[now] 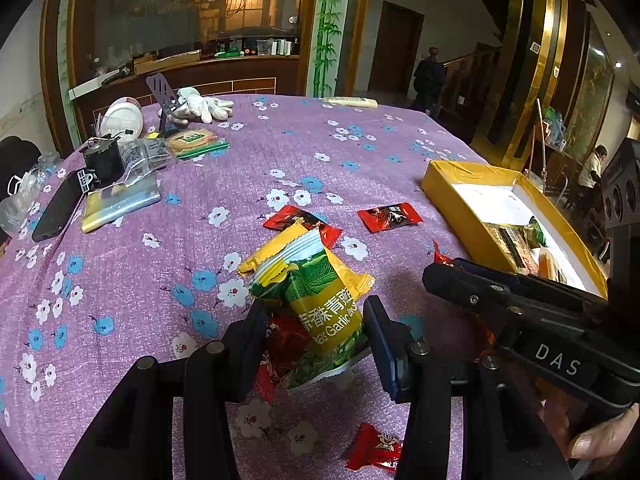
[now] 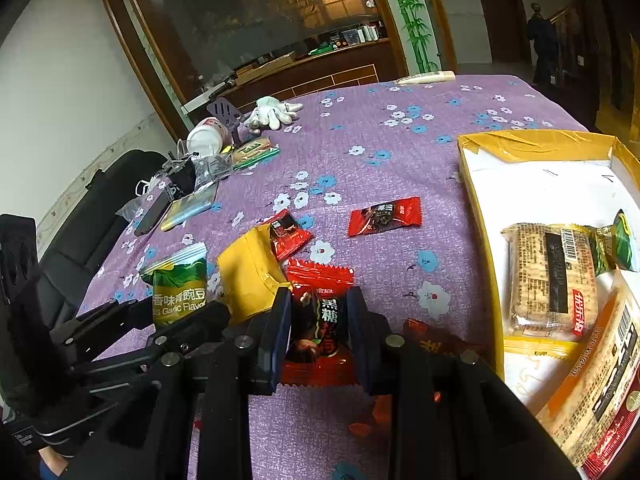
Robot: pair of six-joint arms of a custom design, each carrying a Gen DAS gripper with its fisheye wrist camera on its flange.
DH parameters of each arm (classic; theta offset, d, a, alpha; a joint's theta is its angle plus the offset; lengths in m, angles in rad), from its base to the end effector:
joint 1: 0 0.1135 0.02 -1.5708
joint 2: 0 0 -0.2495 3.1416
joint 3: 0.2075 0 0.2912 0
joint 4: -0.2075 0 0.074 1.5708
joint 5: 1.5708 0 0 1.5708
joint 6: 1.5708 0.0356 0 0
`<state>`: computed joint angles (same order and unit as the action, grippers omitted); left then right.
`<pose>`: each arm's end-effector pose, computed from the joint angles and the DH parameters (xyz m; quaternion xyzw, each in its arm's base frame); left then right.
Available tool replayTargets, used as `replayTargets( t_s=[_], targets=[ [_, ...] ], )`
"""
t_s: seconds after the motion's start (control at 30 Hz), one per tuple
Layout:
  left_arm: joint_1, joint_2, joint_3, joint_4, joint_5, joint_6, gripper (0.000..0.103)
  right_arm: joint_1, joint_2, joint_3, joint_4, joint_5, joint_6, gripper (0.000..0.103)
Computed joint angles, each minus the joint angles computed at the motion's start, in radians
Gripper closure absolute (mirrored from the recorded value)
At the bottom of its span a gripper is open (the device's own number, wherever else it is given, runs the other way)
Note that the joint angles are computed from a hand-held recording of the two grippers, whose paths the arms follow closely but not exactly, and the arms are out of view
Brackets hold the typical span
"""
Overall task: Organize snacks
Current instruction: 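Carry the pea bag with left tool while right tool carries red candy into tray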
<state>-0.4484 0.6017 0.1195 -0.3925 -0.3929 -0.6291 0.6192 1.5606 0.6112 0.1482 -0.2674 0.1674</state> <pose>0.1529 -0.0584 0.0937 -0.1495 0.9122 -0.0141 0.3813 0.2450 0.1861 0.0884 -0.2545 0.8841 0.2567 0.2963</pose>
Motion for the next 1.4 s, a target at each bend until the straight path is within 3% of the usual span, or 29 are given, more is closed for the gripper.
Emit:
replayTargets(
  t_s=[0.27, 0.53, 0.63, 0.77, 1.03, 1.2, 1.4],
  targets=[
    [-0.001, -0.074, -0.002, -0.041, 0.021, -0.009, 0.052, -0.023, -0.025, -0.013, 0.031, -0.015, 0.024, 0.077],
    [-0.157, -0.051, 0.097, -0.127, -0.090, -0.069, 0.052, -0.139, -0.203, -0.084, -0.005, -0.123, 0.059, 0.076],
    [-0.221, 0.058, 0.166, -0.086, -0.124, -0.076, 0.052, -0.232, -0.269, -0.107, -0.026, -0.195, 0.052, 0.076],
    [-0.259, 0.270, 0.270, 0.032, -0.100, -0.060, 0.052, -0.402, -0.318, -0.118, -0.065, -0.268, 0.024, 0.076],
    [-0.298, 0.781, 0.536, 0.289, 0.062, -0.040, 0.053, -0.698, -0.160, -0.037, -0.097, -0.310, -0.035, 0.076],
    [-0.304, 0.977, 0.650, 0.342, 0.124, -0.022, 0.053, -0.720, -0.074, -0.019, -0.075, -0.283, -0.065, 0.076],
    [-0.290, 1.037, 0.673, 0.360, 0.149, -0.003, 0.053, -0.674, -0.032, -0.013, -0.054, -0.213, -0.092, 0.076]
  ],
)
